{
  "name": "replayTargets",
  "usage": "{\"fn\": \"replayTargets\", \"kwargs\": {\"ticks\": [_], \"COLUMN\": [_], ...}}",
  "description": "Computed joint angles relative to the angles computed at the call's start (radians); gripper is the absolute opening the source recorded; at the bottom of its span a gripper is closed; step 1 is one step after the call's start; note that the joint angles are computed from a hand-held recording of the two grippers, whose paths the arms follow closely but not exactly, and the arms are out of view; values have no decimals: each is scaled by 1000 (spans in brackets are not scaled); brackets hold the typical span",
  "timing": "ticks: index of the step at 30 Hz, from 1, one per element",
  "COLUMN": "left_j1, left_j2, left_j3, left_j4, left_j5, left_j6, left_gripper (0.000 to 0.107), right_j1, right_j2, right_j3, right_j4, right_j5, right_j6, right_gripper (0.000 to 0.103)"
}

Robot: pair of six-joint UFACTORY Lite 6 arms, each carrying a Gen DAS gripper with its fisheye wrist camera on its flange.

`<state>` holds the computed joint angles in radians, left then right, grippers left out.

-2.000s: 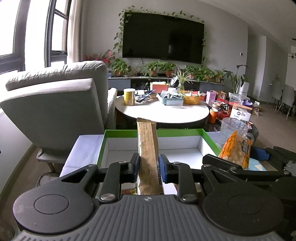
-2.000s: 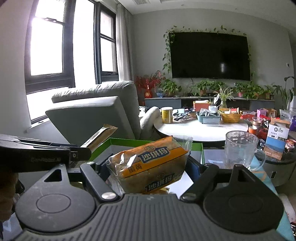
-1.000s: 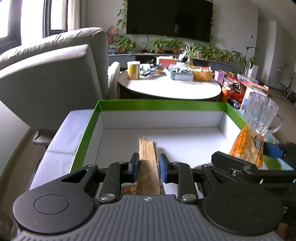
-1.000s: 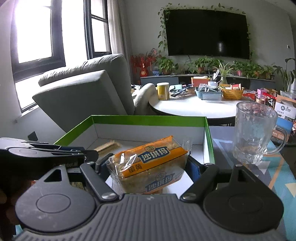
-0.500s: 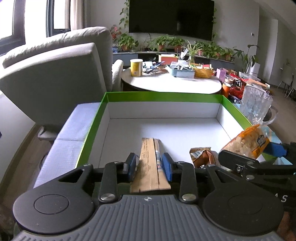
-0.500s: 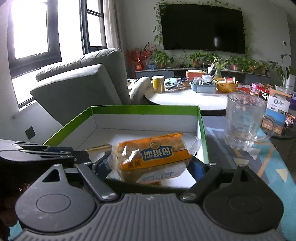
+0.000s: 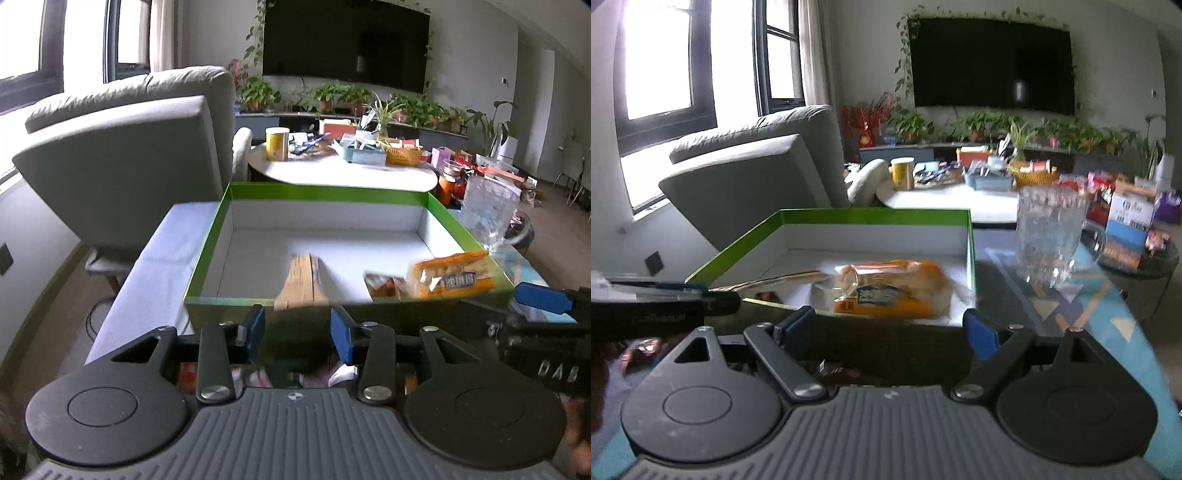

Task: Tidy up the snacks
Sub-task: 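Grasp the beige bread bag with the left tool while the right tool grasps a clear bag of dates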

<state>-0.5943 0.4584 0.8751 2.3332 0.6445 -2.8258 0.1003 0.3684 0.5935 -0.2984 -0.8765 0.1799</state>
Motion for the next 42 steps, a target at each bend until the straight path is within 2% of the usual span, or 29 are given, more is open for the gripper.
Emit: {"fn": "replayTargets", "kwargs": {"ticks": [10,17,24,28,35,39,42], "left_j1": [-81,-132,-182,-179,-167,-171,-162], "left_j2": [-221,-275,-187,-126,-42,-41,-46], "left_j3": [-312,-416,-360,-300,-216,-215,-236], "left_j4": [-16,-22,-67,-88,-141,-136,-78], "left_j5": [76,64,26,-5,-30,-23,-6], "left_j6": [-82,-153,-159,-166,-136,-148,-213], "left_gripper": [38,42,49,50,53,52,44], "right_j1": [-40,-49,-62,-122,-141,-109,-72], "right_j2": [-111,-173,-244,-267,-182,-140,-121], "right_j3": [-148,-242,-346,-407,-441,-424,-422], "right_j4": [2,16,20,-57,-51,-30,-4], "right_j5": [-24,-44,-68,-89,-128,-130,-143], "right_j6": [-8,-27,-59,-55,-112,-104,-120], "right_gripper": [55,55,55,55,56,55,56]}}
